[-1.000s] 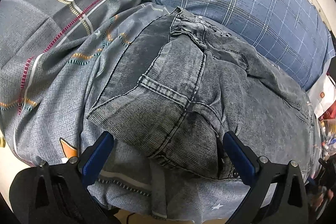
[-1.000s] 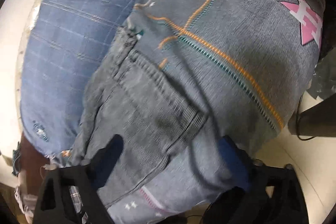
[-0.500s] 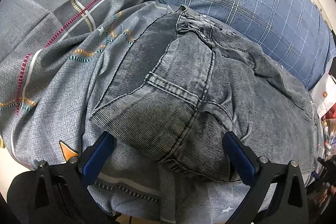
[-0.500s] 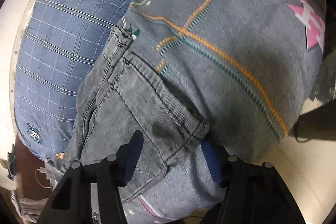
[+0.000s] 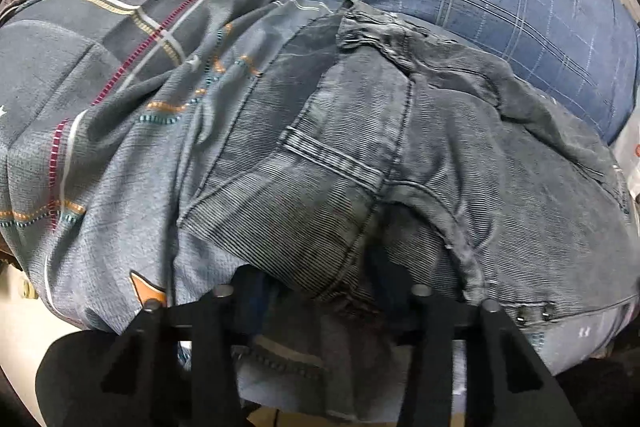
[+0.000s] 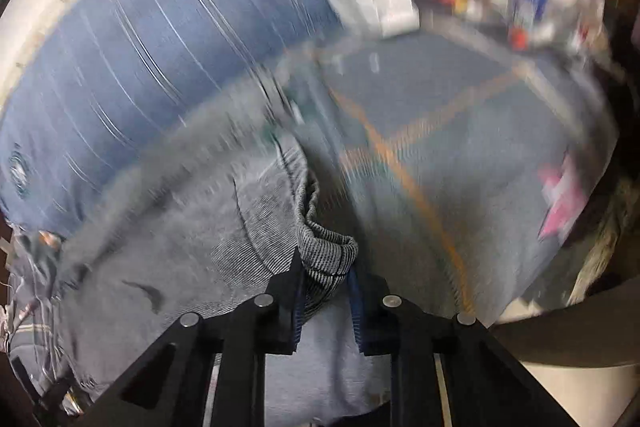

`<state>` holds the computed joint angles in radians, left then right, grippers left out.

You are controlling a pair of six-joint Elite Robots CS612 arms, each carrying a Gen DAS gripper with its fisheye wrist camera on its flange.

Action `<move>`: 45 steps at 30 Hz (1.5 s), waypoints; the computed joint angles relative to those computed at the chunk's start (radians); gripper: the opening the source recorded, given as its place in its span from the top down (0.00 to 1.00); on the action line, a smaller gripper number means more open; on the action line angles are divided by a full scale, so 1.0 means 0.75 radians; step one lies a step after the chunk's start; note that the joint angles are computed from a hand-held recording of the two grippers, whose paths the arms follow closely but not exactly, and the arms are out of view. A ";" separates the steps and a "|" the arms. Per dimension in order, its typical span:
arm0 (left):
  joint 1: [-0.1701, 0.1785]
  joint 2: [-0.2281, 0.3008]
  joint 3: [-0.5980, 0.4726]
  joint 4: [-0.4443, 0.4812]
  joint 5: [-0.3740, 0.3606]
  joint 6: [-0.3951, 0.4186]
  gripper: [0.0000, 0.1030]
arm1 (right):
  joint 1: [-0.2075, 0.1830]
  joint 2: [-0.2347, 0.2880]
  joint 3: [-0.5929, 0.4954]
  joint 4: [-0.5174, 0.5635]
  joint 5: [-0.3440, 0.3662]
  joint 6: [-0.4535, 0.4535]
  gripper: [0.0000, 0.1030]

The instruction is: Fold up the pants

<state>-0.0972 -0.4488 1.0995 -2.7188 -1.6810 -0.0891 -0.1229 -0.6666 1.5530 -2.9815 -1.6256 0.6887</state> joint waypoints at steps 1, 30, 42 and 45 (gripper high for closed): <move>0.004 0.003 -0.009 0.010 -0.023 -0.011 0.57 | -0.018 0.025 -0.007 0.037 0.088 0.065 0.80; 0.025 -0.068 0.070 -0.059 -0.032 -0.247 0.96 | -0.064 0.018 0.006 0.124 0.234 -0.090 0.76; -0.013 -0.040 0.012 -0.235 -0.144 -0.057 0.34 | -0.004 -0.067 0.048 -0.207 0.007 -0.224 0.33; -0.037 0.026 -0.102 0.015 -0.073 0.046 0.34 | -0.038 0.008 -0.040 -0.149 0.268 -0.239 0.30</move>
<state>-0.1253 -0.4296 1.0227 -2.7073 -1.7360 -0.0542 -0.1513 -0.6609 1.5234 -3.0933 -1.4249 0.5095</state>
